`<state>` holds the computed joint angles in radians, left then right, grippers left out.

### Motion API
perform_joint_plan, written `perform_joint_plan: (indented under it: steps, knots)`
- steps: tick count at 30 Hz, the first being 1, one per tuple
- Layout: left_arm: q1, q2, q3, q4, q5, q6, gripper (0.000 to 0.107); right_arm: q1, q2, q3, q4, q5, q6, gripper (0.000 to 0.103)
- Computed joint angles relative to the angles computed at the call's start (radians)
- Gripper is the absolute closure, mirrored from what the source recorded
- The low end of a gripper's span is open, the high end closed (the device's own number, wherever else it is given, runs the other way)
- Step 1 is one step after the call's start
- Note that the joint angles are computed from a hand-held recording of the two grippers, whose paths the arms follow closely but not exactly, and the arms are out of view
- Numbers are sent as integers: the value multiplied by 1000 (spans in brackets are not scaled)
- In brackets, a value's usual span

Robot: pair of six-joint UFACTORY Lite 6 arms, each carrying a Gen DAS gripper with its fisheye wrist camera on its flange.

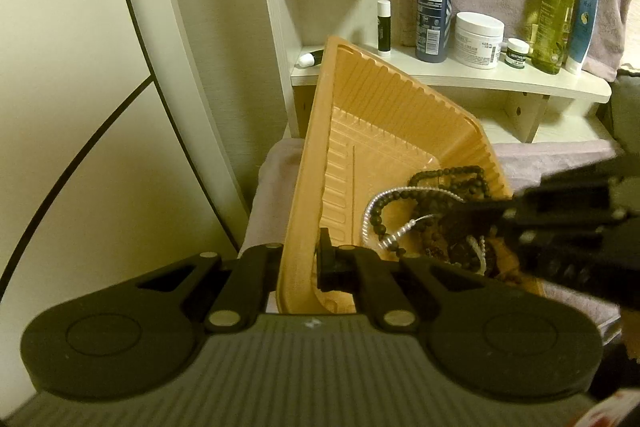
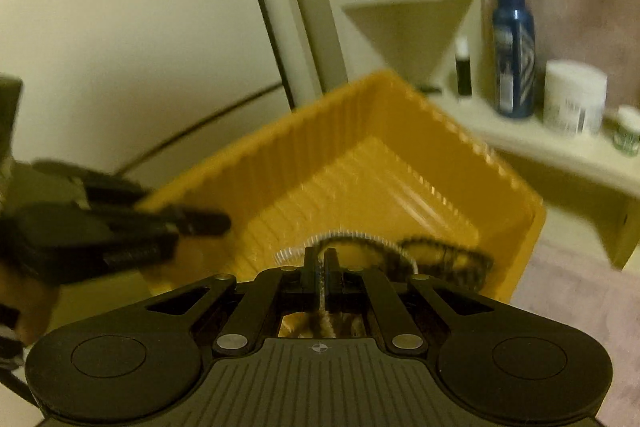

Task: Organize jewelry
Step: 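Lower the pearl necklace into the tray and open the right gripper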

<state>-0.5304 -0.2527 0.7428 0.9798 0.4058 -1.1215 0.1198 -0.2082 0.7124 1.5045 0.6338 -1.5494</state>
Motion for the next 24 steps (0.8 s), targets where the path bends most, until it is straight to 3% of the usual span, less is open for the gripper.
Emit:
perform_joint_plan:
  steps: [5,6,7,9,14,24]
  knots:
    - [-1,0,0,1,1,-1,103,9,-4,-18,-16,-20,11,99]
    - [0,0,0,0,0,-1,103,27,-9,-18,-8,-58,5,90]
    - [0,0,0,0,0,-1,103,27,-24,-27,-7,-75,-1,67]
    - [-2,0,-1,5,1,-6,103,22,-77,-66,22,-104,-25,43]
    - [-2,1,-1,6,1,-7,103,3,-153,-109,-19,-167,1,43]
    - [0,3,-1,15,-1,-15,103,-206,-326,-210,-369,-251,339,43]
